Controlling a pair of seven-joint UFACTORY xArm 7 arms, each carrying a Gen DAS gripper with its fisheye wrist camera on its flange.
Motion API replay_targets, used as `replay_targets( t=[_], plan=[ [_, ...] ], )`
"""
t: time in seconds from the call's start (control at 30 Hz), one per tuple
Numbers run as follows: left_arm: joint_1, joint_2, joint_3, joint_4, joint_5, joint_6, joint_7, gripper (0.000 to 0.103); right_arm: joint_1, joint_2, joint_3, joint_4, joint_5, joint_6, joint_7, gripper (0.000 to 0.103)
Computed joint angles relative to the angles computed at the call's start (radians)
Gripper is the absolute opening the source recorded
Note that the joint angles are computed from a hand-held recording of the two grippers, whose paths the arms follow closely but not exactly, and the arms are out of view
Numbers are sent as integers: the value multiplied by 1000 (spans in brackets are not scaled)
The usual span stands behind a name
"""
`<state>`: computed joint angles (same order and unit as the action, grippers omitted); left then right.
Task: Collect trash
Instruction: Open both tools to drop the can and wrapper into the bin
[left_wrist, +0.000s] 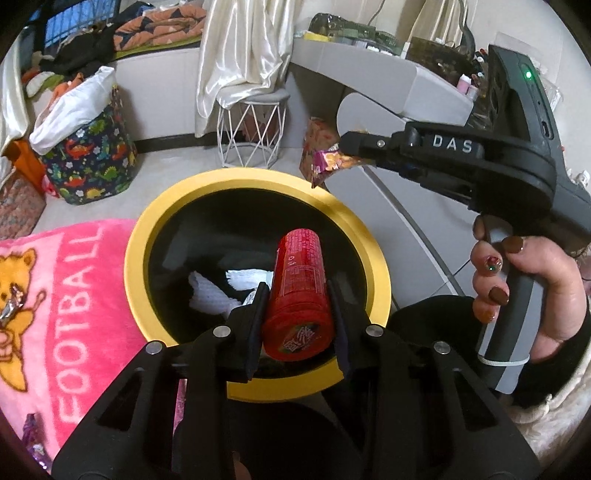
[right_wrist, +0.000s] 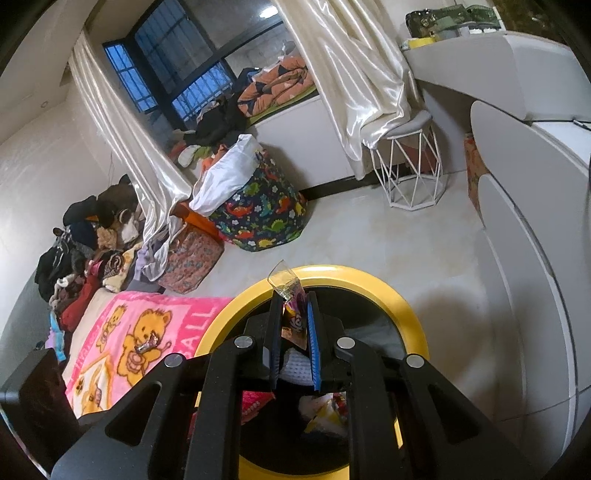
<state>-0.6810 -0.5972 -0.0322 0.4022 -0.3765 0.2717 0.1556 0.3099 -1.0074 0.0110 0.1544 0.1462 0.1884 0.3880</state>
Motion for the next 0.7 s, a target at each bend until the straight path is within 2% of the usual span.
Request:
replay_targets(
  t=[0.23, 0.5, 0.57, 0.6, 0.67, 0.7],
  plan=[
    [-37, 69, 41, 27, -54, -2, 39, 25, 41, 89, -48, 38, 16, -23, -42, 13],
    [-62, 118, 66, 50, -158, 3, 122, 25, 80, 160, -89, 71, 46, -39, -101, 19],
    [-56, 125, 62, 55, -177, 9, 139, 25, 82, 166, -93, 73, 58, -44, -106, 29],
    [-42, 129, 49, 58, -174, 8, 139, 25, 78, 163, -87, 69, 64, -51, -100, 39],
    [-26, 133, 30, 58, -170, 3, 138, 26, 73, 155, -90, 62, 69, -56, -103, 48],
    [-25, 136, 30, 60, -176, 2, 141, 30, 64, 151, -81, 59, 70, -54, -98, 53]
  ],
)
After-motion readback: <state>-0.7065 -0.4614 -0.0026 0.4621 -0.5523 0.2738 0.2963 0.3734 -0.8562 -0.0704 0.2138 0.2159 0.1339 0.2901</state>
